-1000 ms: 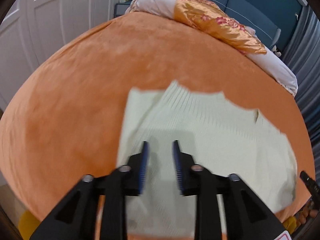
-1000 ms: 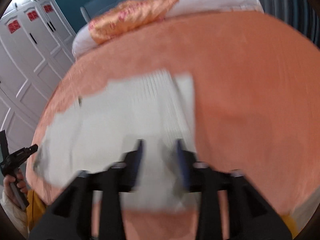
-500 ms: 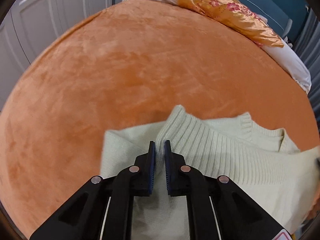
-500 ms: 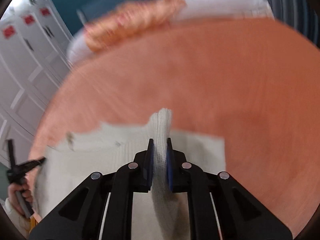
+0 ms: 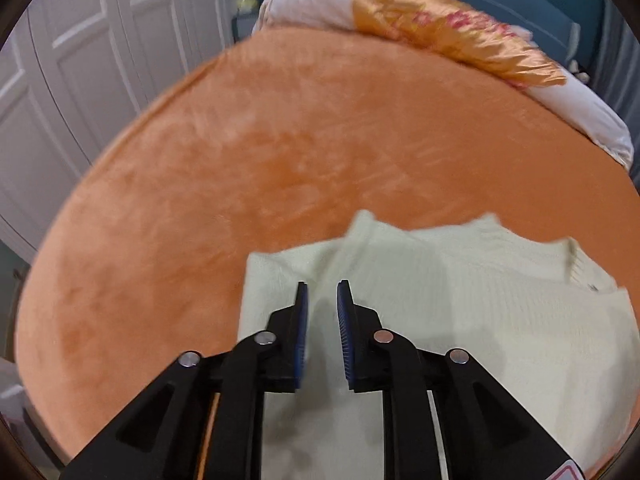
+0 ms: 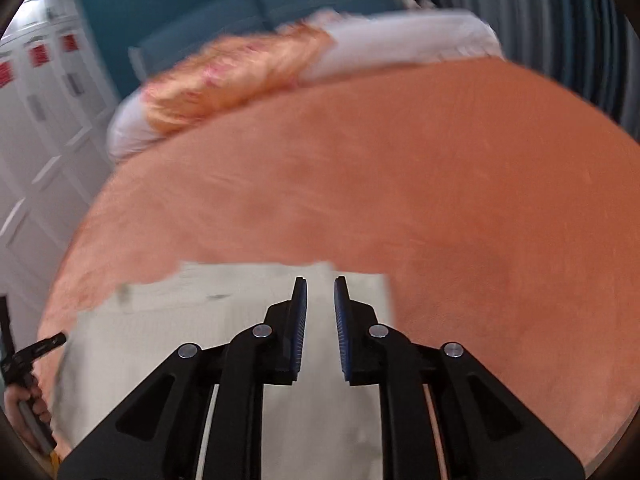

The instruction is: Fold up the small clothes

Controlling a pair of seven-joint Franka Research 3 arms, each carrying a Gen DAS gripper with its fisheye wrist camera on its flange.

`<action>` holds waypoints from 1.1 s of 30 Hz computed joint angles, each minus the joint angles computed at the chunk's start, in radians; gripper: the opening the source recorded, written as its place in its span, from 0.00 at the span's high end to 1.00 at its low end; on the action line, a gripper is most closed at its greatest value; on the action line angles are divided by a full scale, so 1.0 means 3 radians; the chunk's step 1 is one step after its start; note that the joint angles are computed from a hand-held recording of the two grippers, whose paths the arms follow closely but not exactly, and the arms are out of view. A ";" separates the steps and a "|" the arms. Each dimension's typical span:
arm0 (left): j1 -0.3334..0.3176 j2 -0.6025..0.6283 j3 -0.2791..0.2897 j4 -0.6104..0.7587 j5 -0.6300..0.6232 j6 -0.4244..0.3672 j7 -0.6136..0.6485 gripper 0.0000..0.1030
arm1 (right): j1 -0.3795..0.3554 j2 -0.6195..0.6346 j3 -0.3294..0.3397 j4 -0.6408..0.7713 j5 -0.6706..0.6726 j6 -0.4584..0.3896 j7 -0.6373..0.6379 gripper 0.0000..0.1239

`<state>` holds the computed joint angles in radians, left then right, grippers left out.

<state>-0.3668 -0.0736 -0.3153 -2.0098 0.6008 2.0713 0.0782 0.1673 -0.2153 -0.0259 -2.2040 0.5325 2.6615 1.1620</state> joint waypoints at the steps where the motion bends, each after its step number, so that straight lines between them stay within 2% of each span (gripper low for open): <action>1: -0.0056 -0.0013 -0.0063 0.0039 0.0021 -0.0057 -0.0019 0.75 | 0.0045 -0.0106 0.0037 -0.0099 -0.0013 -0.0040 -0.0059 0.89; 3: -0.0149 0.0007 -0.0145 0.0097 0.0029 -0.0132 -0.0054 0.60 | 0.0131 -0.0335 0.0138 -0.0348 -0.0127 -0.0176 -0.0101 0.89; 6: -0.0337 0.0174 -0.0252 0.0249 -0.0087 -0.0297 -0.0063 0.57 | 0.0240 -0.0602 0.0205 -0.0682 -0.0208 -0.0361 -0.0076 0.89; 9: -0.0458 0.0268 -0.0253 0.0234 -0.0250 -0.0250 -0.0062 0.55 | 0.0166 -0.0766 0.0260 -0.0940 -0.0440 -0.0468 0.0090 0.89; 10: -0.0509 0.0328 -0.0269 0.0260 -0.0261 -0.0340 -0.0060 0.55 | 0.0136 -0.0803 0.0271 -0.1005 -0.0522 -0.0472 0.0137 0.90; 12: -0.0598 0.0388 -0.0278 0.0305 -0.0212 -0.0516 -0.0045 0.54 | 0.0176 -0.0958 0.0152 -0.1140 -0.0471 -0.0489 0.0051 0.91; 14: -0.0664 0.0398 -0.0278 0.0323 -0.0203 -0.0626 -0.0036 0.54 | 0.0137 -0.1006 0.0125 -0.1125 -0.0490 -0.0610 0.0106 0.91; 17: -0.0711 0.0408 -0.0261 0.0340 -0.0206 -0.0668 -0.0057 0.53 | 0.0164 -0.1090 0.0157 -0.1047 -0.0473 -0.0743 0.0214 0.88; 19: -0.0723 0.0402 -0.0248 0.0350 -0.0212 -0.0688 -0.0078 0.54 | 0.0281 -0.1214 0.0185 -0.1085 -0.0393 -0.0671 0.0146 0.88; 22: -0.0741 0.0385 -0.0249 0.0337 -0.0214 -0.0703 -0.0099 0.53 | 0.0458 -0.1150 0.0212 -0.1036 -0.0267 -0.0672 0.0080 0.88; 26: -0.0743 0.0292 -0.0254 0.0228 -0.0255 -0.0632 -0.0162 0.51 | 0.0510 -0.1017 0.0360 -0.1099 -0.0372 -0.0758 0.0149 0.88; 28: -0.0739 0.0242 -0.0262 0.0167 -0.0276 -0.0596 -0.0187 0.50 | 0.0563 -0.1109 0.0366 -0.1278 -0.0357 -0.0535 0.0084 0.89; 33: -0.0705 -0.0065 -0.0292 -0.0090 -0.0301 -0.0451 -0.0444 0.48 | 0.0586 -0.1103 0.0343 -0.1088 -0.0377 -0.0741 0.0252 0.88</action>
